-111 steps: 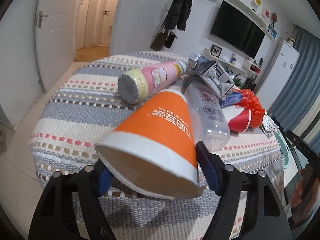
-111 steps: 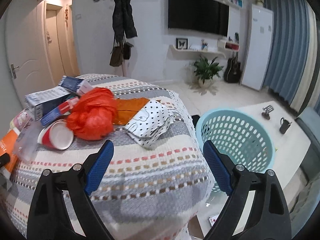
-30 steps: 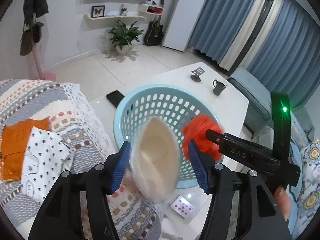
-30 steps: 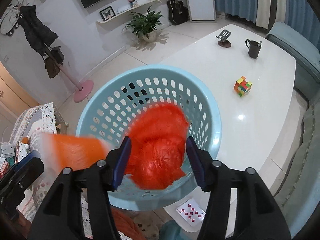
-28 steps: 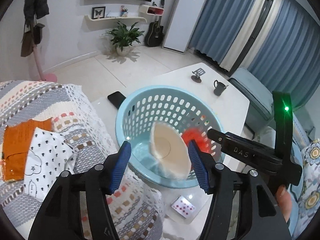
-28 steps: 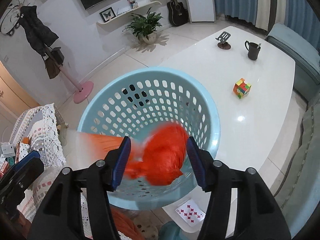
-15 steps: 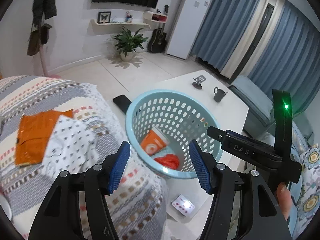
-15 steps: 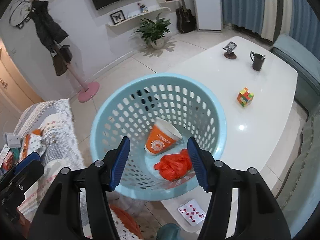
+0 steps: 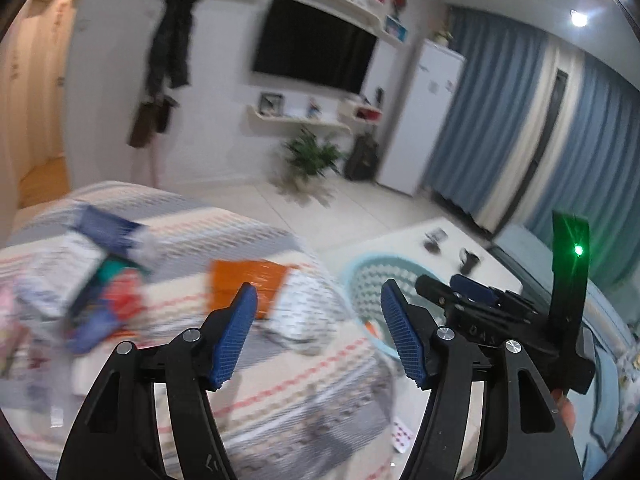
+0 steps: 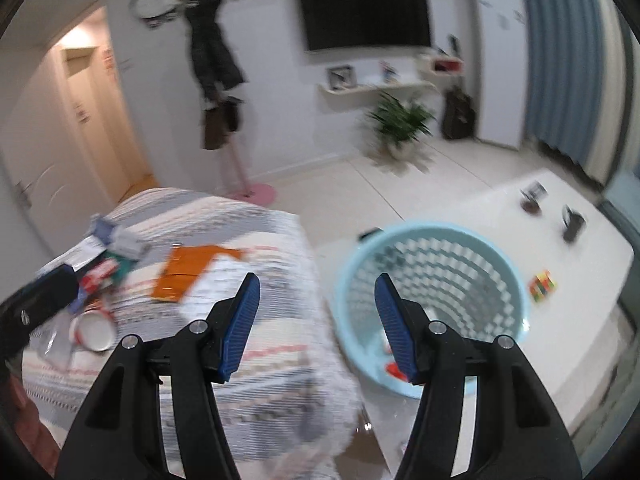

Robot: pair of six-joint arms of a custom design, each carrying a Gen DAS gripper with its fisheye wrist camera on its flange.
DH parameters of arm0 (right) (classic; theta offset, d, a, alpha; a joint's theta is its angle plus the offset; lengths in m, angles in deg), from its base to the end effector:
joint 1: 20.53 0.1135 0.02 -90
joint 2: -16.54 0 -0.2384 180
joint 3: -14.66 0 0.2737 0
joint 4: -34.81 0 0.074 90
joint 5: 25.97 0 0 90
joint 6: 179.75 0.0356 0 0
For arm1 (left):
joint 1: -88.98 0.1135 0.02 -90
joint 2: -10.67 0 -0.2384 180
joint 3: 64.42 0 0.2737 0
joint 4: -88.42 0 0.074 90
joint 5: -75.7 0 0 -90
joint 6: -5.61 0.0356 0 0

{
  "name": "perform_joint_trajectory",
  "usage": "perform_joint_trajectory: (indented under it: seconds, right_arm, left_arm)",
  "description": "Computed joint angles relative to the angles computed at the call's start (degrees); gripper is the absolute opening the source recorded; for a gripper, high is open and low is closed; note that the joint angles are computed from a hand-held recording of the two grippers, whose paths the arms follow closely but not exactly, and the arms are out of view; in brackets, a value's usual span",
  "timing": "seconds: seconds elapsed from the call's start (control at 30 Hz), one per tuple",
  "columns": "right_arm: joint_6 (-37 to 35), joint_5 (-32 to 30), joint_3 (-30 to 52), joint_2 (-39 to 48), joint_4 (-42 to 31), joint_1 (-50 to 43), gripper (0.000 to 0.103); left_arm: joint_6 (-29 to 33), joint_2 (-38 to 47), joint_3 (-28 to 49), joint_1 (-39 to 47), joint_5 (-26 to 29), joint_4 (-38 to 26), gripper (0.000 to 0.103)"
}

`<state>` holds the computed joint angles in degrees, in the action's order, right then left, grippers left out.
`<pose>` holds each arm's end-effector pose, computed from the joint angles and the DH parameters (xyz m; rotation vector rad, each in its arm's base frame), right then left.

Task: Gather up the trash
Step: 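Grasp the clear milk bottle with the left tool while the right tool grasps the red-white cup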

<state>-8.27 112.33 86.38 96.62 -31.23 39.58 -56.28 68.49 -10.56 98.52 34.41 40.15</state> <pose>0.1606 0.2260 0.2145 0.5560 2.1973 -0.0410 0.2271 0.0110 0.2193 0.6835 2.0927 -0.6920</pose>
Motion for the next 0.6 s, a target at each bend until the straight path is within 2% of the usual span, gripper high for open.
perform_joint_trajectory:
  seconds: [0.17,0.37,0.47,0.53,0.6]
  right_arm:
    - [-8.6,0.4,9.4,8.9,4.9,1.3,0.056]
    - [-19.9,-3.8,20.1,20.4,14.3,1.6,0.057]
    - [-25.0,-6.7,23.7,25.0,19.6,1.2,0.057]
    - [-28.4,-9.4,24.8,27.3,24.3,0.6,0.063]
    - [-30.0,-10.8,26.2,29.4,26.3,0.2,0.067]
  left_arm:
    - [8.1,4.3,5.4,14.8,4.9,-5.2,0.064]
    - [14.5,15.3,12.7,27.4,2.9,-7.1,0.067]
    - [16.9,23.2,17.9,30.5,1.9,-9.9,0.076]
    - [18.6,28.3,21.0,30.8,0.8,-11.7,0.078]
    - [18.6,30.4,21.7,30.9,0.4,-10.6,0.081]
